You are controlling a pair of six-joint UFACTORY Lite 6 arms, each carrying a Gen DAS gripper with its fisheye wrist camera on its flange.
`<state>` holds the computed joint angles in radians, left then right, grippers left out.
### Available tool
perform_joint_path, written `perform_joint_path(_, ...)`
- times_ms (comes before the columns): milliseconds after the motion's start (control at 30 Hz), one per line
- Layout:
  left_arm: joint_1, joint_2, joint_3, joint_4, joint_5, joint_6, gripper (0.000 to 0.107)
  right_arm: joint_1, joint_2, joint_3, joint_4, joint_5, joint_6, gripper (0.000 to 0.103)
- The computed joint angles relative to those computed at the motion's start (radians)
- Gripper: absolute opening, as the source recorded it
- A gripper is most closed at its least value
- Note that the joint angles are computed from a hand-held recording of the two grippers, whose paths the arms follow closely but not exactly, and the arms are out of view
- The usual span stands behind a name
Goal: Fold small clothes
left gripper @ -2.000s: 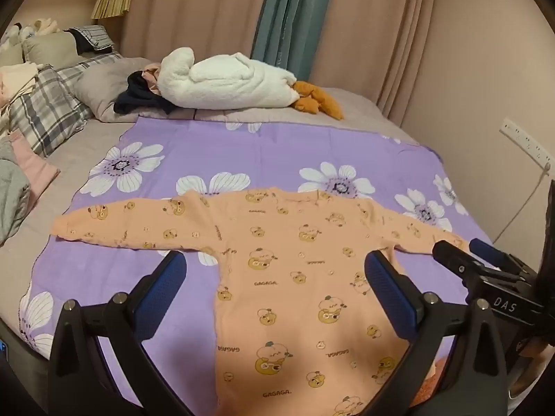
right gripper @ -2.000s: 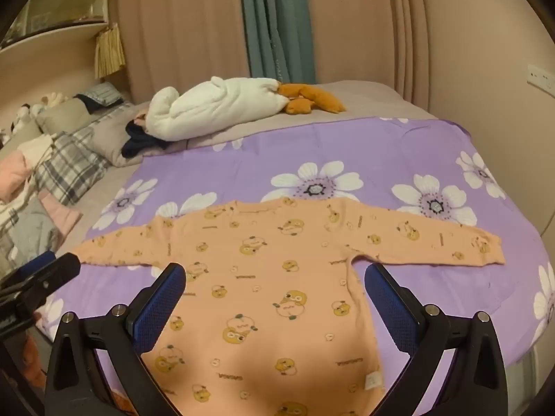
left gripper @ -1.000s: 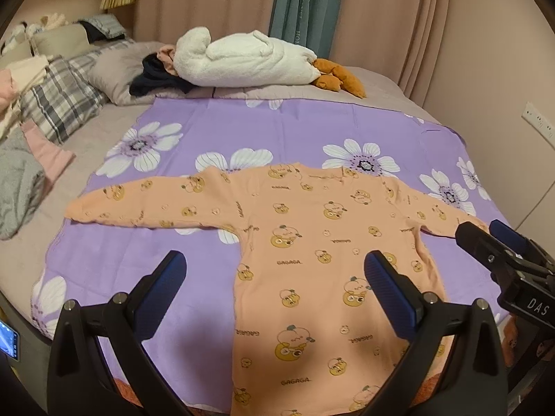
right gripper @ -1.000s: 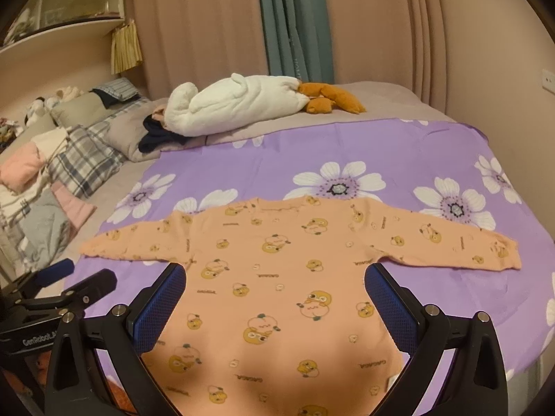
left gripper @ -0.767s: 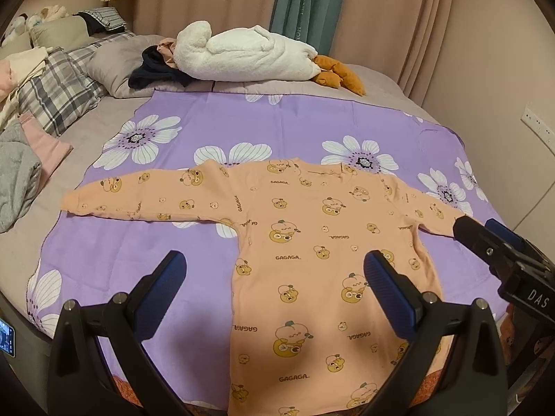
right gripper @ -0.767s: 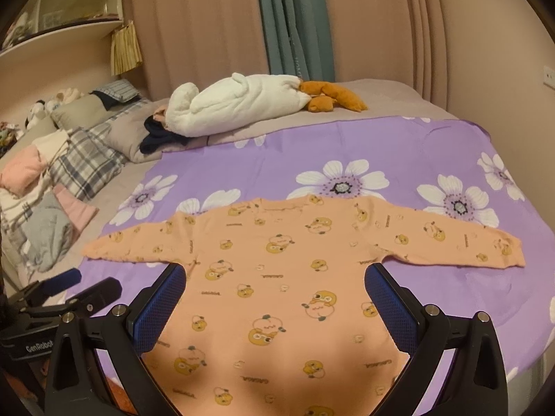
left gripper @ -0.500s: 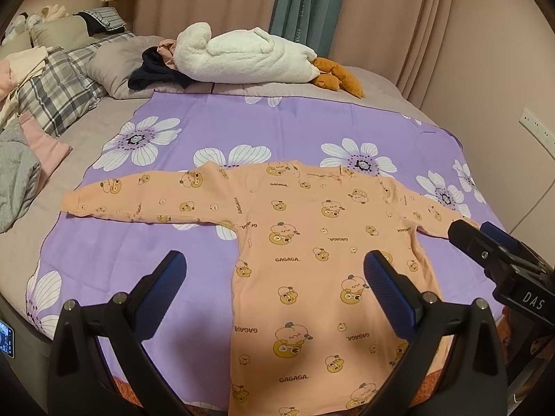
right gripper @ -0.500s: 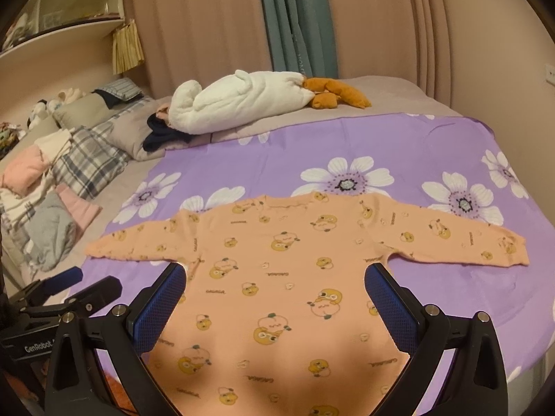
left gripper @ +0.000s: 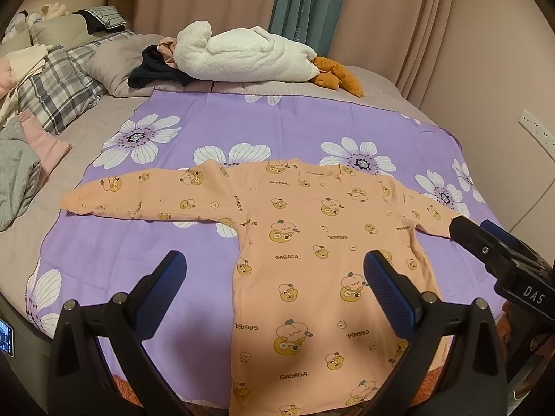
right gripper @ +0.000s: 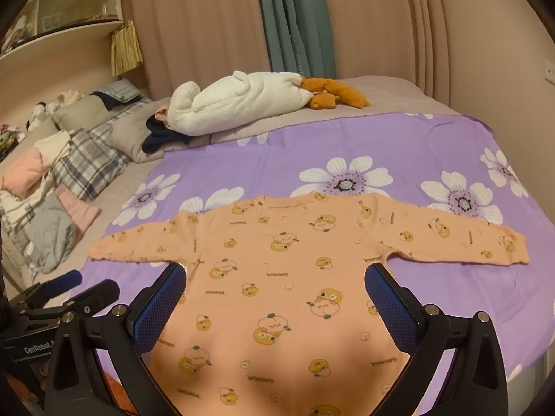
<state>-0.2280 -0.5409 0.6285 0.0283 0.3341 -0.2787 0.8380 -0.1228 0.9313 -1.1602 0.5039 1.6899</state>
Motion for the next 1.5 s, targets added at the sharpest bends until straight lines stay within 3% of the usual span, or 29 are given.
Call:
perform_joint_path(1133, 0.046, -0.036, -0.013, -0.205, 0.001, 0.224, 0.102, -0.015, -0.010, 0.011, 0.023, -0.010, 0.000, 0.102)
perform_joint_path(1367, 0.035, -0.049, -0.018, -0.134, -0.007, 0.161, 0.102, -0.015, -0.010, 0.012, 0.025, -0.012, -0.001, 0.102)
perform_joint_path(1500, 0.049, -0.055, -0.018, -0.190, 0.001, 0.214, 0.102, -0.015, -0.011, 0.010, 0.022, -0.013, 0.003, 0.102)
